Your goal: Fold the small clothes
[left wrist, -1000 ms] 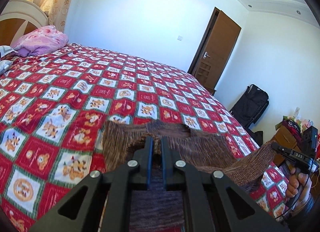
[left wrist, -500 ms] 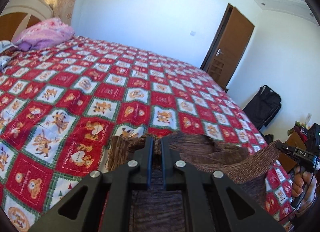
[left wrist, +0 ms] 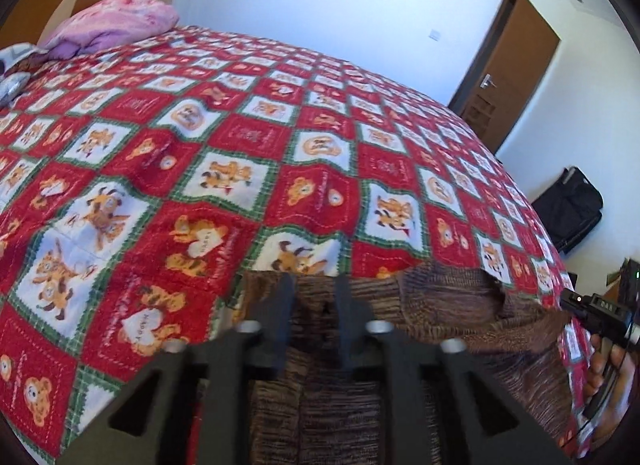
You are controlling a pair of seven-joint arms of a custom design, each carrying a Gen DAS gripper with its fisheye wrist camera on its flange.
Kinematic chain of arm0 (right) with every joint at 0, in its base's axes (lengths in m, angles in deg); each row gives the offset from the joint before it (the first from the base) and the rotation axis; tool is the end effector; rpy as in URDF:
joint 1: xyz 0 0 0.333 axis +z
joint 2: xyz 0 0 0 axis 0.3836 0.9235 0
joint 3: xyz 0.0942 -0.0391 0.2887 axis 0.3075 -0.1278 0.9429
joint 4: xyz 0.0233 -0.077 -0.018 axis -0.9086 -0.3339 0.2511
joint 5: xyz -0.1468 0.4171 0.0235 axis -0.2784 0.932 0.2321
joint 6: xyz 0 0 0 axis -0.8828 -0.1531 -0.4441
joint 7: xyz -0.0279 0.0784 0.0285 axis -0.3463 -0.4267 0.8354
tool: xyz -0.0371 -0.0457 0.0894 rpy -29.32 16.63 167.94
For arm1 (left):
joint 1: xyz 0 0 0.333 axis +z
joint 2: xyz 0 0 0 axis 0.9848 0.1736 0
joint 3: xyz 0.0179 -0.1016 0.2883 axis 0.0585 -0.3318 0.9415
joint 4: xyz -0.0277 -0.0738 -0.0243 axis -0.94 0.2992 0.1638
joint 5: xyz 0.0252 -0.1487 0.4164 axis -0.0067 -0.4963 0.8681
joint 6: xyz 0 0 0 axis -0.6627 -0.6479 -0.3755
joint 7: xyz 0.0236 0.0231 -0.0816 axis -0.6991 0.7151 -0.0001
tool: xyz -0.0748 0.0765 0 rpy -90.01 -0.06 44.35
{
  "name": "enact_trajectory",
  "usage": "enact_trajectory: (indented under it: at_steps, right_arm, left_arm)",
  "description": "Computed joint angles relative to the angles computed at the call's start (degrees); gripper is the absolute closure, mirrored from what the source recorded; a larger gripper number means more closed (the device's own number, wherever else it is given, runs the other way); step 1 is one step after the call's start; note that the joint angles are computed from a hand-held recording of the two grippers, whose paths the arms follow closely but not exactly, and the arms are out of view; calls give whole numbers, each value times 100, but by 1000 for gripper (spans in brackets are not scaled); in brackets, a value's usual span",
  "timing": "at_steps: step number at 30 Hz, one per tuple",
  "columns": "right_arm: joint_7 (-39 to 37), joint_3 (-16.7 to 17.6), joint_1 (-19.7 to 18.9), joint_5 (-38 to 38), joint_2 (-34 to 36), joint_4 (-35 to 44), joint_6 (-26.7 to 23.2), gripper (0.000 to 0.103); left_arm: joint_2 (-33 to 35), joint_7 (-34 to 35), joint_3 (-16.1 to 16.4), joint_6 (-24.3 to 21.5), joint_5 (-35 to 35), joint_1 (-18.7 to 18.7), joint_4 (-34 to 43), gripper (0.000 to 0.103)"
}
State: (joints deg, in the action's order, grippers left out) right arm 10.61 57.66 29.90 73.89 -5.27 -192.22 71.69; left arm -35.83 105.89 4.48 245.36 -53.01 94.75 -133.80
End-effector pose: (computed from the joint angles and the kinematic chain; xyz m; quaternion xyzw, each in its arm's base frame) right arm 0.6916 0.1716 0.4510 -0.6688 0.6420 -0.0634 0.3694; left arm 0.5129 -0.1129 0.4165 -0.7764 0.4912 -0.3378 0.2045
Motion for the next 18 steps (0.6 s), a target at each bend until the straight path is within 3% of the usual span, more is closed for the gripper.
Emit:
enact_trajectory:
  at_steps: [1, 2, 4, 6, 7, 10, 12, 14, 15, 17, 18]
  right_arm:
    - [-290, 113, -93, 310, -48, -73, 86, 37]
    - [-617, 191, -149, 540, -134, -186, 142, 37]
    - [-708, 88, -2, 261, -339, -452, 276, 37]
    - [-965, 75, 41, 333, -553, -679, 225, 37]
    - [-1293, 95, 20, 566, -704, -799, -2, 37]
    - [-1519, -94, 174, 540, -899, -904, -755, 37]
    - [-1523, -213, 249, 397, -773, -678, -1643, 37]
    - [-1420, -265, 341, 115, -569, -453, -2041, 37]
    - [-1368, -273, 398, -55, -532, -438, -1923, 37]
    - [-1188, -277, 495, -366, -344, -241, -1575, 37]
    - [-1075, -273, 519, -452, -228, -118, -1307, 37]
  left_arm:
    - [-107, -169, -121, 10, 74, 152, -61, 47]
    - [-272, -396, -310, 44, 173, 377, -155, 39]
    - [-586, -531, -546, 192, 234, 659, -366, 38]
    - [-890, -388, -615, -77, 195, 673, -492, 38]
    - [-1059, -323, -614, -141, 198, 633, -603, 38]
    - [-1349, -82, -752, -537, 342, 607, -730, 24]
    - [-1363, 66, -854, -726, 581, 594, -724, 23]
    - [-1241, 37, -1133, -1016, 1001, 794, -522, 23]
    - [-1121, -86, -1336, -1107, 1277, 980, -365, 23]
    - [-872, -167, -1367, -1269, 1503, 1014, -164, 23]
    - [-679, -407, -1596, -1569, 1766, 1223, 56, 23]
